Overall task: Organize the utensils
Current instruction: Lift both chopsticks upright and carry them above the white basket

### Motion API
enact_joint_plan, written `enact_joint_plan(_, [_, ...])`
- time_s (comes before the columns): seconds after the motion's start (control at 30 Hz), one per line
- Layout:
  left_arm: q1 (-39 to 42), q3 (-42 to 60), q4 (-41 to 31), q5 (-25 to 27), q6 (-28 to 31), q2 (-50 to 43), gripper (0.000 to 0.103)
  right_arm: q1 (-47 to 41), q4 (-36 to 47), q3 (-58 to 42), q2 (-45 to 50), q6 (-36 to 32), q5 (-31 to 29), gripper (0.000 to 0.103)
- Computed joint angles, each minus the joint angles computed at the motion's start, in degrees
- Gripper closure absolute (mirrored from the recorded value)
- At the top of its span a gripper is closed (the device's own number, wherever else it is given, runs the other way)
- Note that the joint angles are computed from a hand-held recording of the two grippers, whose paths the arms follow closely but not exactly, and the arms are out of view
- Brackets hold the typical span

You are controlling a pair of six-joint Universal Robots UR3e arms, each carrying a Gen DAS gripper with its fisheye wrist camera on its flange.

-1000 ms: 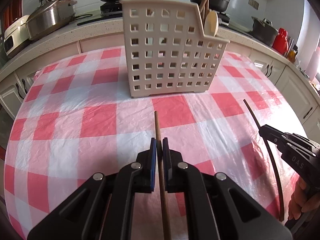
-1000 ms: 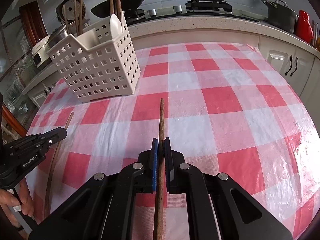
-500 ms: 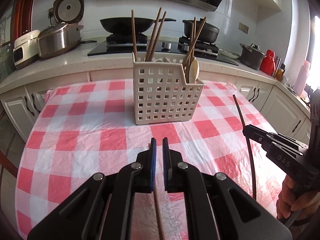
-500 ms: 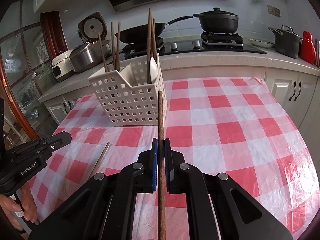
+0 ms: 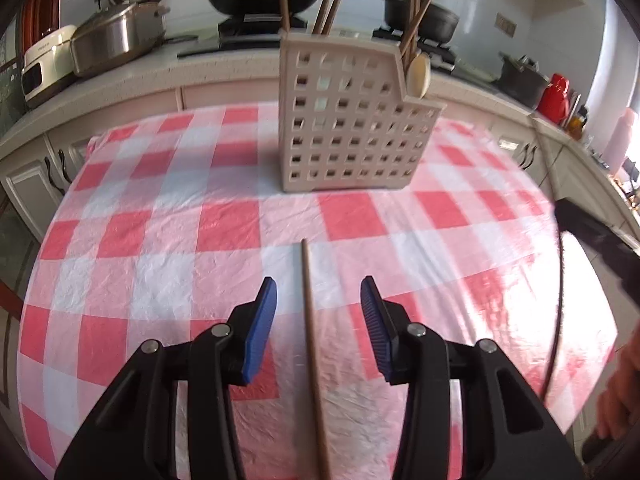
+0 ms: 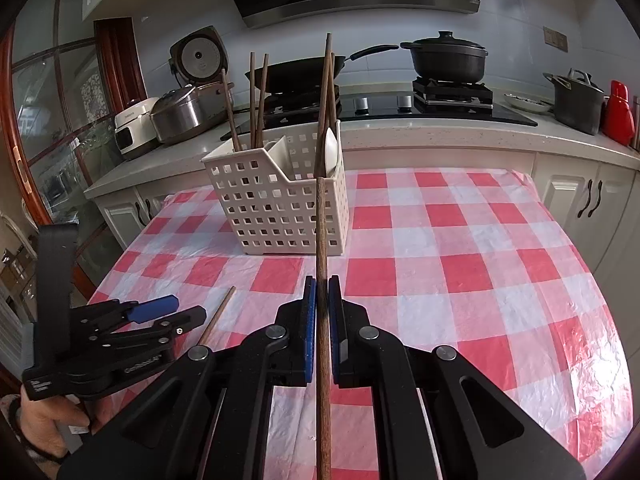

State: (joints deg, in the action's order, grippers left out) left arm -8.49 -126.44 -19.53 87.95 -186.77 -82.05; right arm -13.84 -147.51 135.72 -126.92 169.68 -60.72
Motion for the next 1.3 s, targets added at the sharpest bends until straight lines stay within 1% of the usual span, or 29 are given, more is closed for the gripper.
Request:
enact_joint_plan(0.07, [0.72,0.08,0.92,-0.51,0.19,-2.42,0.061,-0.98,0.28,0.20,0.07,-0.21,0.66,0.097])
enact_joint_plan(0.13, [0.48,0.87,1.72,0.56,0.57,-5.04,0.061,-1.69,-0.13,0.53,0.89,-0.30,0.96,0.097])
enact_joint_plan(0.17, [0.39,1.06,2.16,0.90,0.68,-5.91,0.063,-1.70,-0.62,0.67,1.50,-0.16,0.86,0.097])
enact_joint_plan(0.23, [0.46,1.79,2.47,1.06,1.13,-7.74,0.071,-1.83,-1.49,1.08,2.94,-0.15,0.96,0.097])
enact_joint_plan(0.33, [-0.02,3.22,3.05,2.08,0.82,-10.12,0.073,-1.32,-2.98,1.61,4.62,0.02,0.63,0.097])
enact_joint_plan(0.43, [-1.00,5.07,3.81,4.09,1.43,-12.48,0.079,-1.63,-3.34,2.02,5.11,-0.22,0.89,0.097])
enact_joint_plan(0.47, [-1.59,5.67,3.45,4.69,1.52,-12.80,0.084,-2.07,-3.19,2.15,5.06,-0.37,1.21,0.097])
enact_joint_plan(0.5, [-2.11,5.99,3.34,5.19,1.86,-13.06,0.092,-2.42,-3.02,2.24,4.90,-0.46,1.44,0.097])
enact_joint_plan(0.53, [-2.60,6.21,3.13,5.40,2.06,-13.12,0.096,-2.87,-2.80,2.35,4.68,-0.64,1.72,0.097])
enact_joint_plan(0.6, [-2.81,5.92,3.00,4.44,2.33,-12.74,0.097,-3.75,-2.06,2.44,4.04,-0.96,2.35,0.097])
enact_joint_plan(0.63, [-2.83,5.52,3.23,3.96,2.12,-12.38,0.097,-4.05,-1.67,2.48,3.58,-1.08,2.59,0.097])
enact_joint_plan(0.73, [-3.50,3.89,4.88,4.66,1.13,-10.53,0.097,-4.74,-0.30,2.44,2.03,-1.61,3.34,0.097])
enact_joint_plan(0.87, [-3.62,2.16,5.35,4.39,0.47,-3.82,0.097,-5.98,1.98,2.30,-1.28,-2.34,5.08,0.097])
enact_joint_plan(1.07, [-4.34,1.33,3.23,4.47,0.01,6.48,0.097,-8.25,6.63,1.51,-8.07,-3.84,9.03,0.097])
enact_joint_plan(1.23, [-6.74,1.43,1.87,6.30,-0.23,12.11,0.097,-9.98,11.43,0.08,-13.79,-5.47,11.92,0.097])
enact_joint_plan(1.3, [-8.85,1.70,2.30,8.44,-0.29,13.04,0.097,-10.70,13.57,-0.58,-15.56,-6.07,12.73,0.097])
